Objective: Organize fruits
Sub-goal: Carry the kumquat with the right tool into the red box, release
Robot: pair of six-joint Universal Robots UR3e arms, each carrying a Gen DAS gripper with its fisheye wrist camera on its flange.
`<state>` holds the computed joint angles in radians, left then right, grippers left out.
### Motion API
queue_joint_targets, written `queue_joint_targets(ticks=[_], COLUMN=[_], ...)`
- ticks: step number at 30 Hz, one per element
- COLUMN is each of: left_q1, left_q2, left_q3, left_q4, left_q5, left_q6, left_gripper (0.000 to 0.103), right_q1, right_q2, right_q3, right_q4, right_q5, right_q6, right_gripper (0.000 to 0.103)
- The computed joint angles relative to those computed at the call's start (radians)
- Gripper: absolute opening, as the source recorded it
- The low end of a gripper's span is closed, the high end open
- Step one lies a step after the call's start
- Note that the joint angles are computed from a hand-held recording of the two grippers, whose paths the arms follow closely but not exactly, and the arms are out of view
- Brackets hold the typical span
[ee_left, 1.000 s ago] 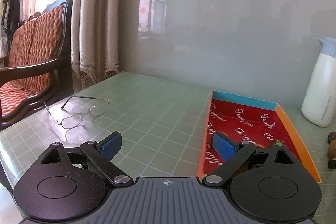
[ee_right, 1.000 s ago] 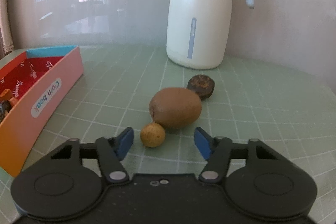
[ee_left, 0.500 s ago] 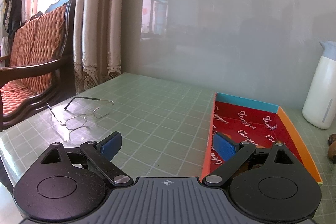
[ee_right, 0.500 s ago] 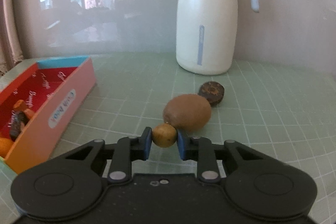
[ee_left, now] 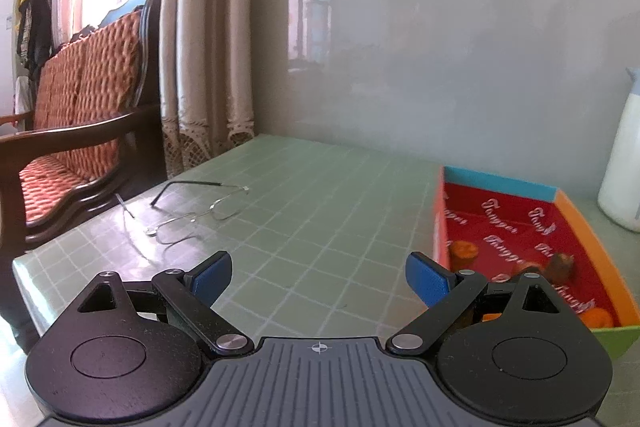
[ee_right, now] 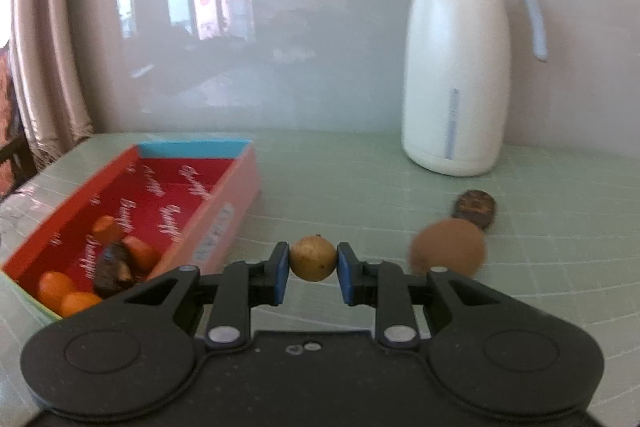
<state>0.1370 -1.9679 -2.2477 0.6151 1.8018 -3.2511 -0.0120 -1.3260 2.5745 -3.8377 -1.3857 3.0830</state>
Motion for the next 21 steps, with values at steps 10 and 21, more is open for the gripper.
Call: queue_joint_targets(ticks=[10, 21], left_q1=[0.064, 0.136], left_q2=[0.019, 0.044], left_q3=[-0.044, -0.114], left_q4=[0.016, 0.048], left_q5=[-0.014, -0.036], left_q6=[0.037, 0.053], left_gripper=[0.093, 0.093], right_q1=[0.150, 0.282], right_q2=[0.049, 0.137], right_q3=[-0.086, -0.195], right_q4=[-0.020, -0.010], right_q5=[-0.022, -0.063], right_q6=[0.058, 0.067], right_gripper=[0.024, 0.025])
